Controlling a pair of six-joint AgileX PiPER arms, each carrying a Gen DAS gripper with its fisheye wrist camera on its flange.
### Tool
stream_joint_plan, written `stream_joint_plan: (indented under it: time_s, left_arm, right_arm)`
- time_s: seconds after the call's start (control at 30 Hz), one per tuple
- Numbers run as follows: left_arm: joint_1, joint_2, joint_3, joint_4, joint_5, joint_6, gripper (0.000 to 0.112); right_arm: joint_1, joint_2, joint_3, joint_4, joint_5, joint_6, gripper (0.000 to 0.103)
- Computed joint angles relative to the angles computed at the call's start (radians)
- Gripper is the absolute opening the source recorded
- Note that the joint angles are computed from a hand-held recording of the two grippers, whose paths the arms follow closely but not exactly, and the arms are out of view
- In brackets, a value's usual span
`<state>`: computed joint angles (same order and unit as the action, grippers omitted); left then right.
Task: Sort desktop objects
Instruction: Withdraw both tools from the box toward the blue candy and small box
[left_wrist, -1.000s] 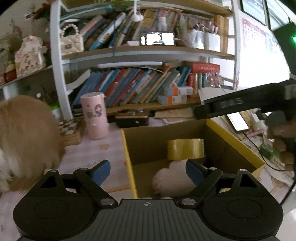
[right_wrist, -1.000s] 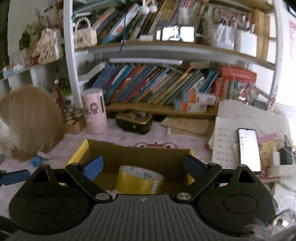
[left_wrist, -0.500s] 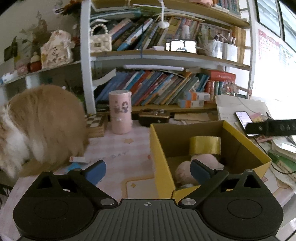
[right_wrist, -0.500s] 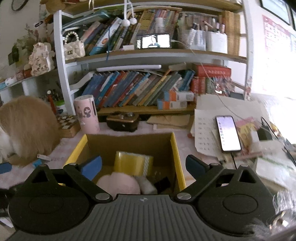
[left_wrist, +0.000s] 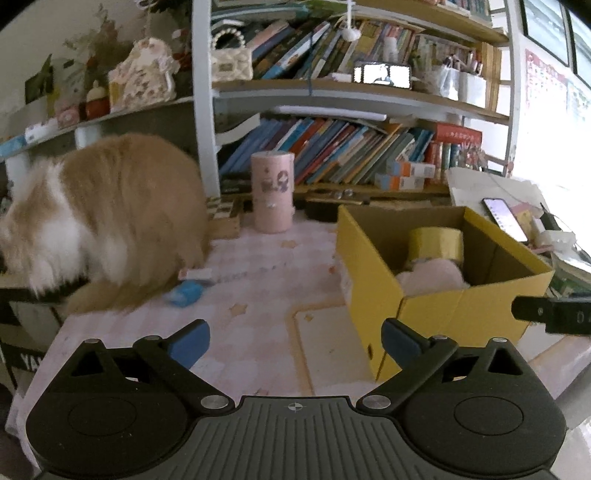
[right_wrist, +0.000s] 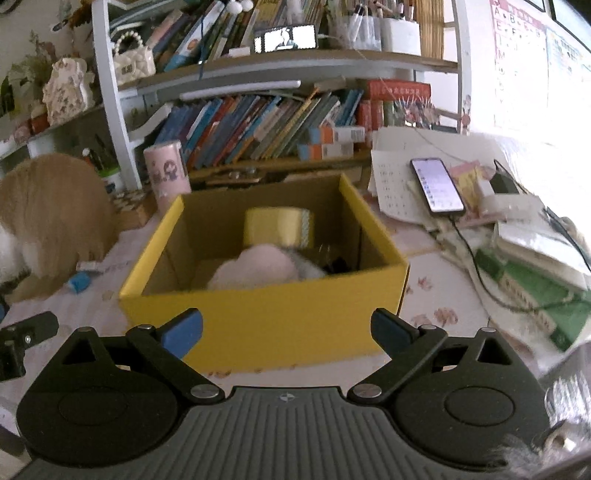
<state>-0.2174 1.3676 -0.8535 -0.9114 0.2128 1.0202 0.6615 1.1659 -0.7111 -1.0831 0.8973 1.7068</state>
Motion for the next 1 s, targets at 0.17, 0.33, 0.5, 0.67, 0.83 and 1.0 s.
stream_joint_plan:
  time_s: [0.17,0.33,0.5,0.67,0.83,1.0]
  left_arm:
    - [0.095,-0.035,0.045,-0.142,0.087,0.195,0.101]
    - [0.199,-0.053,0.069,-0.192,0.188,0.323,0.101]
    - [0.297,-0.062,0.08,-0.208,0.281,0.405,0.101]
    - [0.396,-0.067,0.088,-0.21,0.378,0.482,0.101]
    - [0.491,-0.063,0.089,-0.204,0.456,0.54,0.101]
    - [0.581,-0.041,0.079,-0.189,0.526,0.577,0.101]
  right_arm:
    - [0.157,0.067,-0.029,0.018,0.105,0.106,0.098]
    - [0.284,0.161,-0.089,0.037,0.185,0.196,0.098]
    - [0.371,0.244,-0.151,0.068,0.222,0.238,0.098]
    - [0.437,0.323,-0.216,0.098,0.244,0.255,0.098]
    - [0.484,0.384,-0.274,0.119,0.27,0.279,0.098]
    - [0.514,0.442,-0.334,0.142,0.286,0.289,0.098]
